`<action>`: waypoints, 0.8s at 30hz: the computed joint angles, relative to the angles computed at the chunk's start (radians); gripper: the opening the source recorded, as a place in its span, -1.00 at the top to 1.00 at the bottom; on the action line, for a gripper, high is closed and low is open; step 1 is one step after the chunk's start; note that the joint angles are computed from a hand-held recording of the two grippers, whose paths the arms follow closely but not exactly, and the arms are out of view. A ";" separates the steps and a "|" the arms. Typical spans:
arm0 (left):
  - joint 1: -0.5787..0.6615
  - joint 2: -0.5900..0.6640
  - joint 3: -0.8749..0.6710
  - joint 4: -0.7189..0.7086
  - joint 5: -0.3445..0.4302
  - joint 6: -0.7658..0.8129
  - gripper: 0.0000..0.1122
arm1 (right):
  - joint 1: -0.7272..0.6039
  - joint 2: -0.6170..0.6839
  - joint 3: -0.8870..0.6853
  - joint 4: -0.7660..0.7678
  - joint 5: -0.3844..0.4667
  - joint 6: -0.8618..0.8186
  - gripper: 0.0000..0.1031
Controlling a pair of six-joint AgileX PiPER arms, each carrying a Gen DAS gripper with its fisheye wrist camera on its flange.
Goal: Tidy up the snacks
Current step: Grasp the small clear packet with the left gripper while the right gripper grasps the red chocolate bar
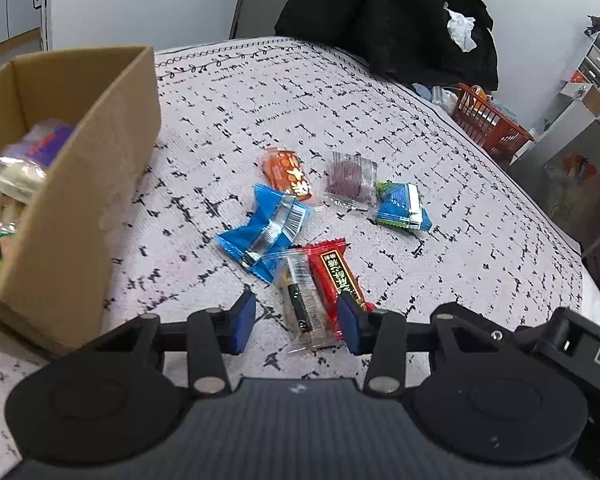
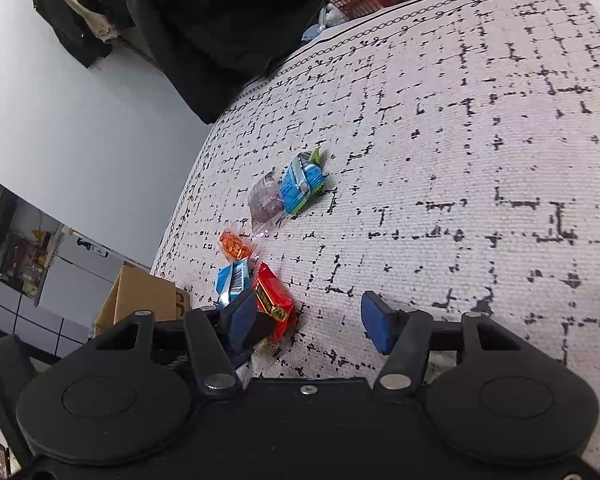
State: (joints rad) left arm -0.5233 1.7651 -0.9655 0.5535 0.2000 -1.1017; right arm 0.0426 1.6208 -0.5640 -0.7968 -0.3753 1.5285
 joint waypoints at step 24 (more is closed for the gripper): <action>0.065 -0.078 0.052 -0.017 0.013 0.008 0.66 | 0.158 0.168 -0.255 -0.138 0.196 -0.005 0.09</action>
